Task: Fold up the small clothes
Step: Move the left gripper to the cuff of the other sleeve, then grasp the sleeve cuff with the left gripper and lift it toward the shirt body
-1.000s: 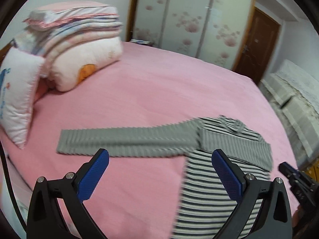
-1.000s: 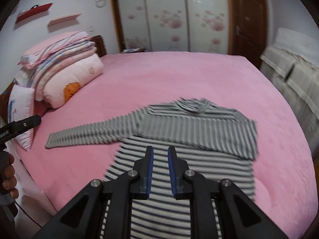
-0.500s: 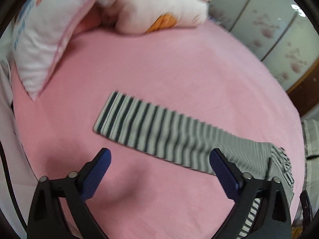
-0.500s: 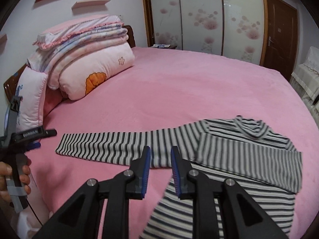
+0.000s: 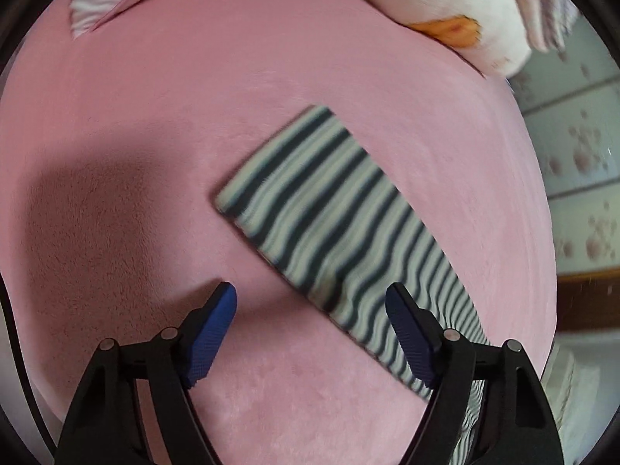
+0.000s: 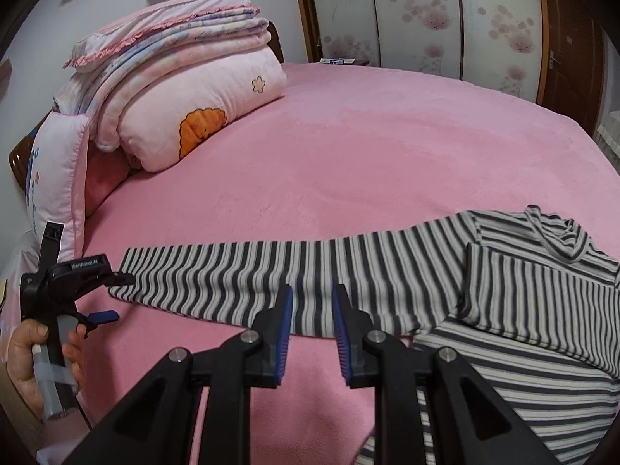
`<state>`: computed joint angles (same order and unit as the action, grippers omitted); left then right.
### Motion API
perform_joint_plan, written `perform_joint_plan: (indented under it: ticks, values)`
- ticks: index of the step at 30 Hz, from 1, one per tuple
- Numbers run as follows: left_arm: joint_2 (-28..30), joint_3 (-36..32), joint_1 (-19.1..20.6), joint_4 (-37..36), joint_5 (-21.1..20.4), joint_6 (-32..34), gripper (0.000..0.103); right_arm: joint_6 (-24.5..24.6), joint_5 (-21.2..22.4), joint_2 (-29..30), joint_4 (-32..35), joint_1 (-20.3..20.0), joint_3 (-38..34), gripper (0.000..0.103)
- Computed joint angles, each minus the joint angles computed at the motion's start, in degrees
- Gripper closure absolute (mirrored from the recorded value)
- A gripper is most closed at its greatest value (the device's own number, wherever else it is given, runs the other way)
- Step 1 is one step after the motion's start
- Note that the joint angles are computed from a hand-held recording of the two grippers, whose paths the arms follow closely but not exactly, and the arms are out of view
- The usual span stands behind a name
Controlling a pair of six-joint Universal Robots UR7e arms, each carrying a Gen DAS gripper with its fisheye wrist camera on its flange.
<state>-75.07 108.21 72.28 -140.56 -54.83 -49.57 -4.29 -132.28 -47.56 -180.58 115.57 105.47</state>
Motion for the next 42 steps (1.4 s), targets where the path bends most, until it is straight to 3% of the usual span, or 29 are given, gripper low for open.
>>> perform_joint_plan:
  ticks: [7,8,9,11,12,13,18,21,24,31,37,42]
  values:
    - [3.6,-1.8,0.7,0.2,3.6,-3.5,0.026,0.8,0.4,-0.8,-0.1,-1.3,1.2,0.082]
    - [4.0,-1.8,0.4,0.0,4.6,-3.8,0.029,0.8,0.3,-0.9,-0.2,-1.3,1.4,0.082]
    - [4.6,-2.0,-0.2,0.7,6.6,-4.4,0.036,0.9,0.2,-1.2,-0.3,-1.4,1.7,0.082]
    - [5.9,-2.9,-1.1,1.9,9.1,-4.8,0.077,1.1,0.1,-1.7,-0.3,-1.6,2.3,0.082]
    - [6.2,-2.7,-1.5,1.2,9.7,-3.8,0.091,1.2,0.0,-2.0,-0.4,-1.7,2.8,0.082]
    - [6.3,-2.6,-1.8,0.7,9.7,-3.1,0.098,1.4,-0.2,-2.4,-0.5,-1.8,3.4,0.082]
    - [5.9,-0.3,-6.1,-4.8,13.6,2.1,0.101,2.1,-0.9,-5.0,-1.0,-2.5,6.6,0.082]
    - [6.2,0.5,-10.2,-8.8,13.2,6.0,0.101,2.6,-1.4,-7.4,-1.5,-3.1,9.1,0.082]
    - [7.4,-0.1,-14.8,-12.0,10.3,10.5,0.101,2.9,-2.2,-10.5,-2.5,-3.7,11.8,0.082]
    - [15.0,-4.4,-24.6,-16.3,-3.3,20.1,0.101,4.7,-3.9,-20.3,-5.2,-6.3,19.0,0.082]
    - [26.7,-6.7,-32.0,-20.5,-12.0,22.0,0.100,5.4,-5.2,-29.8,-6.2,-9.9,25.7,0.082]
    - [35.7,-8.7,-34.1,-20.7,-16.2,19.8,0.100,4.7,-5.2,-37.1,-6.1,-14.0,30.5,0.082]
